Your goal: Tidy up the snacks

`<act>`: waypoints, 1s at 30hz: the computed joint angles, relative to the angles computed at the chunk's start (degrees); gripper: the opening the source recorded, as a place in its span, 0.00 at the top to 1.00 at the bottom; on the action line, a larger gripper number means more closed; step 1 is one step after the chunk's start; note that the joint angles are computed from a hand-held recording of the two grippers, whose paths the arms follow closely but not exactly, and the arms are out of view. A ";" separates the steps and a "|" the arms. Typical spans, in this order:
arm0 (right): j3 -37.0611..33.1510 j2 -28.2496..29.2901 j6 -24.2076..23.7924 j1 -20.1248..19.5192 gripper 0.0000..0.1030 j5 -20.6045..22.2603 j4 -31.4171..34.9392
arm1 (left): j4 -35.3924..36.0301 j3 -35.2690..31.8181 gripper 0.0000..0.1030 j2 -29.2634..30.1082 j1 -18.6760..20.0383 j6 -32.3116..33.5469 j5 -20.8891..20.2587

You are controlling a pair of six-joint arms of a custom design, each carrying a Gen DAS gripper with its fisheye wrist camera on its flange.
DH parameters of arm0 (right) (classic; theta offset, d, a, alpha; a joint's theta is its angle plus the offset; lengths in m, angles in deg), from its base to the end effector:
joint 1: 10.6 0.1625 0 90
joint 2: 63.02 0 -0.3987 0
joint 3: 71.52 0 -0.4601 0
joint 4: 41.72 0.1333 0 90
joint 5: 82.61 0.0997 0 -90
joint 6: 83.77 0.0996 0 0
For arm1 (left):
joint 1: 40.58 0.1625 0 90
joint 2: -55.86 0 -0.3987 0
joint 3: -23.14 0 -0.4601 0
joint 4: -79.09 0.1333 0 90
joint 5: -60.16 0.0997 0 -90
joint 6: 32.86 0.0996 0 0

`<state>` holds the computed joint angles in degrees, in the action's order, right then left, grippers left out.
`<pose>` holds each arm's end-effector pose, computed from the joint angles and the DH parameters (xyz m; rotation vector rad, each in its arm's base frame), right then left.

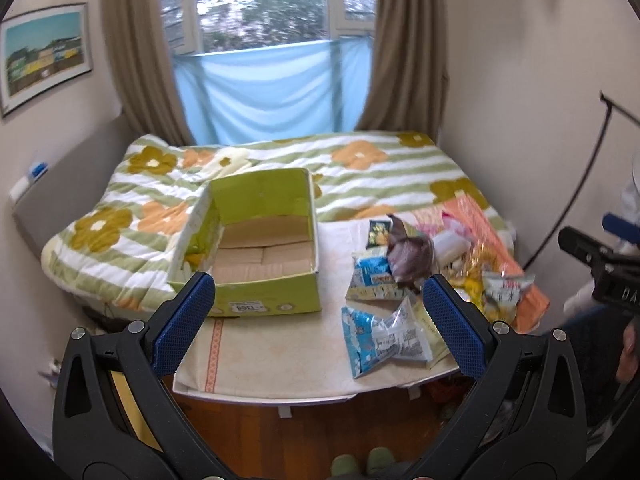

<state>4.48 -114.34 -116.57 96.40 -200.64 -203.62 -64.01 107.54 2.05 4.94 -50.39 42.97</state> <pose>0.3165 -0.7393 0.2951 0.7704 -2.2794 0.9535 -0.3519 -0.6844 0.2611 0.1789 1.9936 -1.0900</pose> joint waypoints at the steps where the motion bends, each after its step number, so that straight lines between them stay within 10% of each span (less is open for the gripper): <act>1: -0.07 0.06 0.00 -0.47 0.00 0.53 0.64 | 0.18 -0.22 0.00 0.33 0.58 1.54 -1.31; 14: -3.97 5.56 13.22 -4.98 0.00 -3.37 12.11 | 9.34 -8.51 0.00 7.23 10.83 30.79 -26.12; 30: -11.56 13.34 23.50 -8.13 0.00 -4.86 19.22 | 23.80 -24.39 0.01 19.95 18.05 48.66 -36.45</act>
